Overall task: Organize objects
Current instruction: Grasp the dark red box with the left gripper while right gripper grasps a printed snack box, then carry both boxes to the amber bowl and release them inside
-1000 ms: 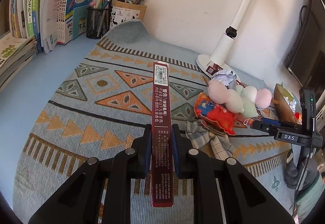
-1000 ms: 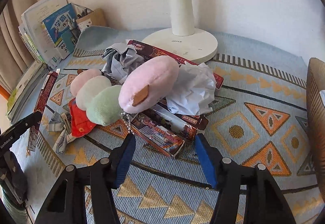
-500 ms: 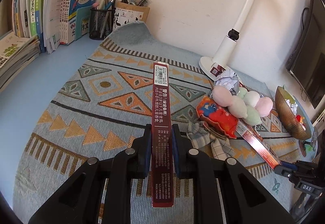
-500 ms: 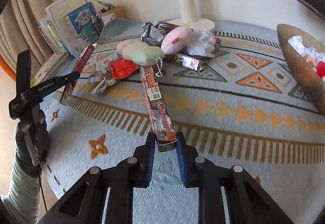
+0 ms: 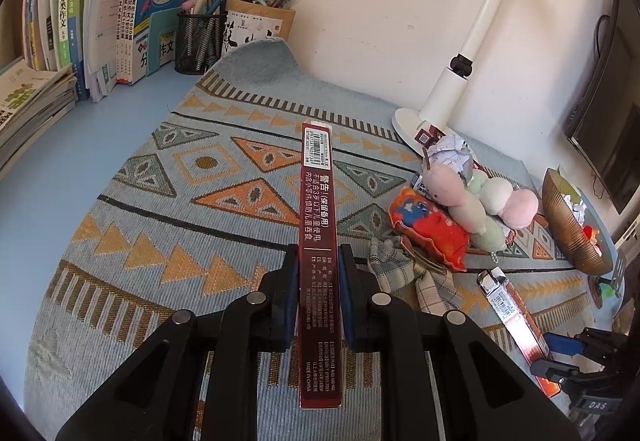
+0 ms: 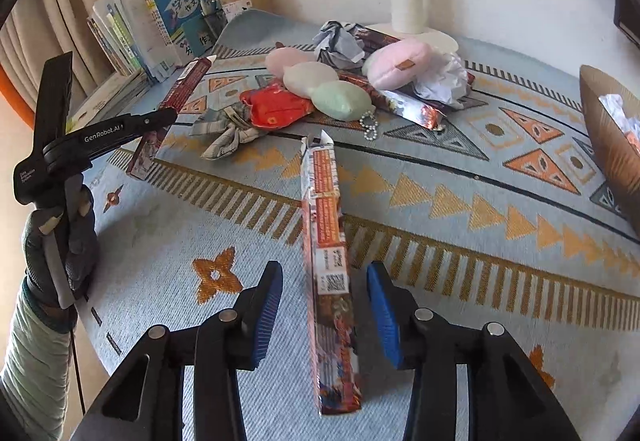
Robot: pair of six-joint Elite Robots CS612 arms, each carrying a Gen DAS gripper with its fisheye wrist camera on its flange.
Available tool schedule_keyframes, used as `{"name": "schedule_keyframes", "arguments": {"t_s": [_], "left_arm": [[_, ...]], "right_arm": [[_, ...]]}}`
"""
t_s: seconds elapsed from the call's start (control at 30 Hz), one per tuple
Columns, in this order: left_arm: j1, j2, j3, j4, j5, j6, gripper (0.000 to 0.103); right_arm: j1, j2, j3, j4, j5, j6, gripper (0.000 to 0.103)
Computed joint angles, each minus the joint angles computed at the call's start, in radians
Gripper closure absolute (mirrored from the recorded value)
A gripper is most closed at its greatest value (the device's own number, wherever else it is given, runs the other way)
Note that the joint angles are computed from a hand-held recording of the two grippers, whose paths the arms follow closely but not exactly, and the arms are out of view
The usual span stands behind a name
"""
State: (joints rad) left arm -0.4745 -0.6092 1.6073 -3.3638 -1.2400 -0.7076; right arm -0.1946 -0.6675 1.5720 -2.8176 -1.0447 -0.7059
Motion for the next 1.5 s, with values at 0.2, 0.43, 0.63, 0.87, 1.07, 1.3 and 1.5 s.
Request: {"name": "schedule_keyframes", "arguments": {"t_s": [0.2, 0.43, 0.63, 0.87, 1.07, 1.3, 1.5], "left_arm": [[0.006, 0.002, 0.005, -0.021, -0.015, -0.026, 0.088], [-0.002, -0.001, -0.002, 0.017, 0.014, -0.009, 0.088], [-0.008, -0.003, -0.013, 0.073, 0.038, 0.002, 0.088], [-0.014, -0.006, -0.021, 0.130, 0.067, -0.003, 0.088], [-0.035, -0.039, -0.010, 0.145, 0.037, 0.021, 0.088], [-0.083, -0.018, -0.189, 0.100, -0.168, 0.218, 0.088], [-0.117, 0.128, -0.545, 0.243, -0.337, 0.288, 0.088]], "right_arm": [[-0.011, -0.005, 0.046, -0.081, 0.090, -0.095, 0.086], [0.001, -0.009, 0.067, -0.127, 0.060, -0.151, 0.086], [0.007, -0.007, 0.040, -0.038, 0.045, -0.146, 0.086], [-0.021, -0.019, 0.067, -0.075, 0.166, -0.146, 0.087], [-0.079, -0.019, 0.007, 0.166, 0.360, -0.095, 0.087], [-0.191, -0.061, 0.026, -0.042, 0.472, 0.133, 0.086], [-0.240, -0.045, -0.038, -0.442, 0.176, 0.514, 0.086]]}}
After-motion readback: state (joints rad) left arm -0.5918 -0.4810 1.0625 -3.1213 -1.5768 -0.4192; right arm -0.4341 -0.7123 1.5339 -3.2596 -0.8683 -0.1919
